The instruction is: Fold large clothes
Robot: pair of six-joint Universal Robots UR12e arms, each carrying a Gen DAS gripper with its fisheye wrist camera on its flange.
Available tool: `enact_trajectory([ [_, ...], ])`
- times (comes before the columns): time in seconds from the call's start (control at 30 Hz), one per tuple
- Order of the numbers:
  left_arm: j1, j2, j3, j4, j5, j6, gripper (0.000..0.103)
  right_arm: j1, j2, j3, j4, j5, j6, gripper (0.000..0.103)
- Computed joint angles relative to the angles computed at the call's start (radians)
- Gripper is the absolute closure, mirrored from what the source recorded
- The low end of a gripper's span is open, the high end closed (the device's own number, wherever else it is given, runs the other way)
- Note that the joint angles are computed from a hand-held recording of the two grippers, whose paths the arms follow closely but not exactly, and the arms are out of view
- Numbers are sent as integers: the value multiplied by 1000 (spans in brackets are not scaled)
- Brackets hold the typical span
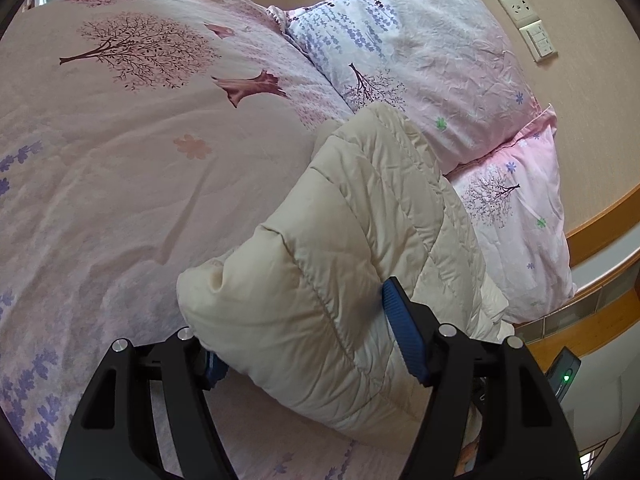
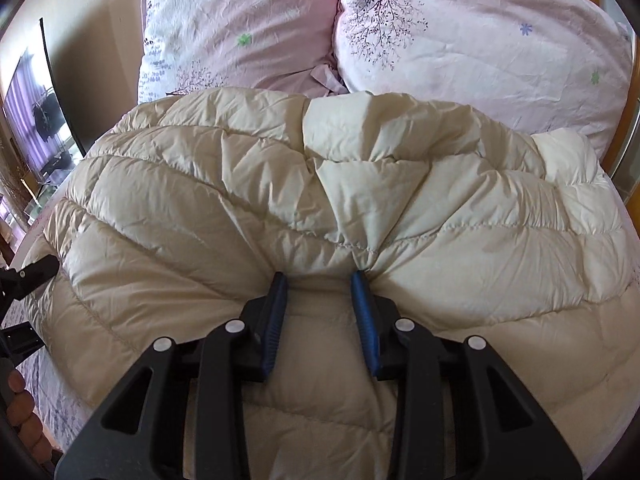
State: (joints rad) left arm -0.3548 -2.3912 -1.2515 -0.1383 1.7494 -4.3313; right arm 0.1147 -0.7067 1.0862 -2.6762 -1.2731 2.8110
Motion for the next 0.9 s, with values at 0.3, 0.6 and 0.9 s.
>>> enact_trajectory([
  [0.3, 0, -27, 49, 49, 12, 55, 64, 9, 8, -20, 43, -33, -37, 68],
  [0.6, -25, -64, 141, 177, 43, 313, 75, 12, 21, -50, 78, -33, -35, 68],
  [0.9, -38, -135, 278, 298, -133, 535, 75, 6, 32, -68, 88, 0, -18, 68],
])
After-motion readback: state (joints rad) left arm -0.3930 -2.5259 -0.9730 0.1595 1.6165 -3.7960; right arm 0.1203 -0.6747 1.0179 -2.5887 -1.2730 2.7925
